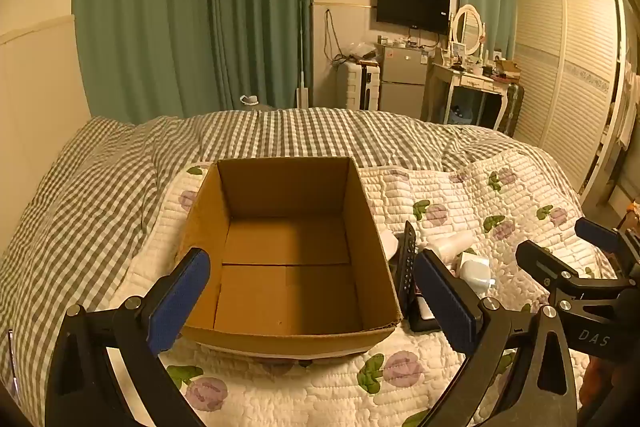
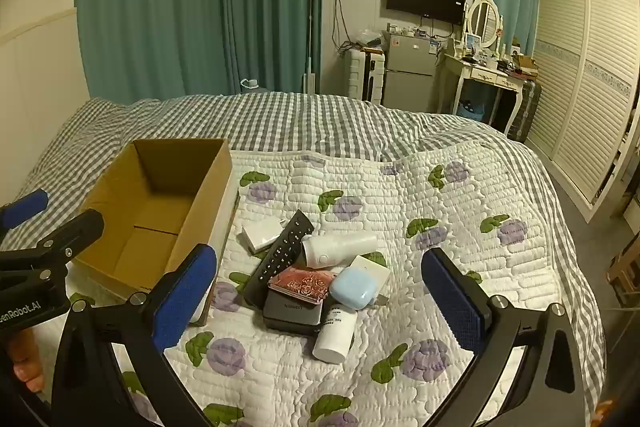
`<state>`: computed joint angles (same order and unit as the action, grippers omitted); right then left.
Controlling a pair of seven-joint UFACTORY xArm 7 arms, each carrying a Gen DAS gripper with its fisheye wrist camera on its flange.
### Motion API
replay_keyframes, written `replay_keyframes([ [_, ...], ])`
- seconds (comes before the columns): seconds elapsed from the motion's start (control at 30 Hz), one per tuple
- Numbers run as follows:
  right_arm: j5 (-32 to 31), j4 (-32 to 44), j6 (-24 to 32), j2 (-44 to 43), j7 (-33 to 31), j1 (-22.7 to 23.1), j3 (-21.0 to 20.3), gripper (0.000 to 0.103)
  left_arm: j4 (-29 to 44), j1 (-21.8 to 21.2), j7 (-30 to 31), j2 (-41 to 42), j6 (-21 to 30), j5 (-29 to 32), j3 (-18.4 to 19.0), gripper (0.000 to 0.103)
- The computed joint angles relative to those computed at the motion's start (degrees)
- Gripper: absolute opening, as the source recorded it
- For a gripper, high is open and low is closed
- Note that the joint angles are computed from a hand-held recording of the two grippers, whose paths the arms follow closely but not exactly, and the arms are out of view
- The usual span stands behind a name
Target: Organize rigid objects
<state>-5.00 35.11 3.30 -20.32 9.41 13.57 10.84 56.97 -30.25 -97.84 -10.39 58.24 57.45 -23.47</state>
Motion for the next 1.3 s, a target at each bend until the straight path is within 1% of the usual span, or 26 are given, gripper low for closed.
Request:
replay_keyframes([
  [0.17, -0.61, -0.02, -0.63, 0.34, 0.63, -0.61, 0.63, 0.103, -0.36, 0.01, 0.20, -0.54, 0.00, -0.30, -0.13, 0.103],
  [0.27, -0.65, 0.02, -0.63, 0.59, 0.60, -0.46, 0.53, 0.103, -1.93, 0.19, -0.52, -0.97, -1.09, 0.07, -0.02, 0.103],
  [0.3, -0.81, 0.05, -0.56, 0.64, 0.80, -0.71, 0.77, 0.103, -1.52, 0.37, -0.43, -0.48, -1.00, 0.14, -0.06, 0.103],
  [0.33, -1.58, 0.03, -1.00, 1.28, 1.82, -2.01, 2.28, 0.103, -1.02, 0.34, -0.02, -0.08, -0.66, -0.03, -0.12, 0.103],
  [0.43, -1.85, -0.26, -0.73, 0.72, 2.17, -1.72, 2.01, 0.103, -0.92, 0.22, -0.03, 0.33, -0.56, 0.00, -0.06, 0.103],
  [0.63, -1.23, 0.00, -0.13, 0.67, 0.93, 0.02, 0.14, 0.103, 0.02, -0.48, 0.06, 0.95, 0.46, -0.10, 0.13, 0.103],
  [0.93, -1.24, -0.01, 0.01, 0.62, 1.05, -0.34, 0.70, 0.103, -0.17, -0.70, 0.01, 0.60, 0.62, -0.40, 0.42, 0.103],
  [1.3, 0.36, -0.16, 0.08, 0.68, -0.54, 1.76, -0.78, 0.103, -1.14, -0.34, 0.25, -0.39, 0.34, -0.81, 0.24, 0.103],
])
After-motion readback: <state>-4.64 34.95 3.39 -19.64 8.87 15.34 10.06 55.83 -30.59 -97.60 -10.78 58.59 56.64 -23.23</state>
